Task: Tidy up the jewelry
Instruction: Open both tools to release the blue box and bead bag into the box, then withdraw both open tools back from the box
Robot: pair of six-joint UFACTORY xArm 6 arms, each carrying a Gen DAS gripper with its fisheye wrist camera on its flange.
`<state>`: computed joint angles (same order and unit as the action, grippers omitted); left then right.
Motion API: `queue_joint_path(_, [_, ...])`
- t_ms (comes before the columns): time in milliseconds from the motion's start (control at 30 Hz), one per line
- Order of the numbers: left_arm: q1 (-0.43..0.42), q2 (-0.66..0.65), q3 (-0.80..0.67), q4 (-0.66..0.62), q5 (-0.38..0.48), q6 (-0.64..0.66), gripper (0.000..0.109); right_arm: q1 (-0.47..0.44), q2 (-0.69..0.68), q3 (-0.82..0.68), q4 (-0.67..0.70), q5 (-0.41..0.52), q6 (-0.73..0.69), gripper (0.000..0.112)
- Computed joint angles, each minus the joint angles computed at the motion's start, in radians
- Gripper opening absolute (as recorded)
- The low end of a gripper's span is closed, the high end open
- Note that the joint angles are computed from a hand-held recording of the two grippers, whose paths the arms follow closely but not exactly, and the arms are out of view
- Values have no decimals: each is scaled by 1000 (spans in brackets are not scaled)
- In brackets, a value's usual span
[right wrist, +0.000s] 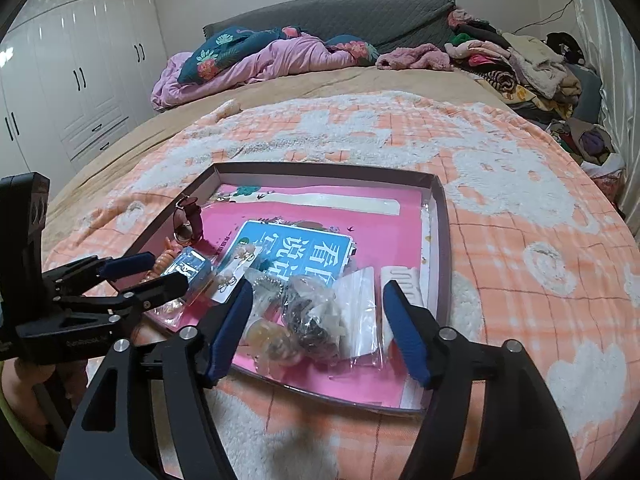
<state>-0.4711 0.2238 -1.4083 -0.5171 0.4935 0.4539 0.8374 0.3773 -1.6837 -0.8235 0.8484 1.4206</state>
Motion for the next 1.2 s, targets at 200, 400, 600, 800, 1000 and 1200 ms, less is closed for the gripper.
queue_joint_path(200, [10,-15,5,28,4,-40,87,15,-15,5,-23,31,16,84])
queue_joint_path(400, [16,-34,20,70,-4,-84,94,26,-31,10,-36,51,40,99])
queue_joint_path(600, [21,-54,34,108,-4,-121,94,34,-39,13,-41,63,46,99])
queue_joint_path(800, [23,-77,51,104,-3,-122,94,53,-55,19,-45,80,56,99])
queue_joint_path(1000, [23,-112,79,103,-6,-126,94,73,-73,28,-66,91,75,99])
queue_joint_path(1200, [19,-154,113,100,-12,-126,94,104,-89,25,-93,128,83,99])
